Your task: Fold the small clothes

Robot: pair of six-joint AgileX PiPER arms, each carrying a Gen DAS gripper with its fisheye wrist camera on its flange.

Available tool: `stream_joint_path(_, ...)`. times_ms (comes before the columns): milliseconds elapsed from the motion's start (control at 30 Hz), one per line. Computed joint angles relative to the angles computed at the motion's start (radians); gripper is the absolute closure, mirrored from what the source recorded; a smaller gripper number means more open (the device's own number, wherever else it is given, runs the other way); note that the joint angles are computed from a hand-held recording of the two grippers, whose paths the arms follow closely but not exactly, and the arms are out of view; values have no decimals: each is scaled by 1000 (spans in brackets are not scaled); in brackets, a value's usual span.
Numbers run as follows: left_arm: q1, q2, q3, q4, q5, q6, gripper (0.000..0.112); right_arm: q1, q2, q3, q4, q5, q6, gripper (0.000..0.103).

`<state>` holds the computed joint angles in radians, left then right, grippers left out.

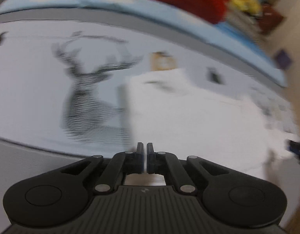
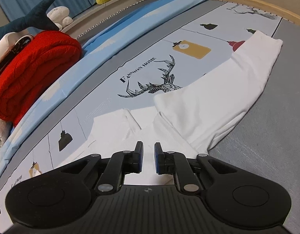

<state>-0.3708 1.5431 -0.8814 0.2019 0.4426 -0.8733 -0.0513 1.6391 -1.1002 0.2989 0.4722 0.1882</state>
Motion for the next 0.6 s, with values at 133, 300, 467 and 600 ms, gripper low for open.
stream_joint_path(133,-61,106,-87,-38,88,91,108,-1,4,-5,11,14,-22,90)
stream_joint_path(300,-88,121,-107,52,130,-13,106,-25,12,-25,42,34,-71,89)
stream_joint_path(467,-96,172,-116,42,128,-2,103,-86,17,-40,64,36,-134,89)
stream_joint_path(600,-128,147,-143,115,151,-87,79,-159,25,-56,112,55,-219,89)
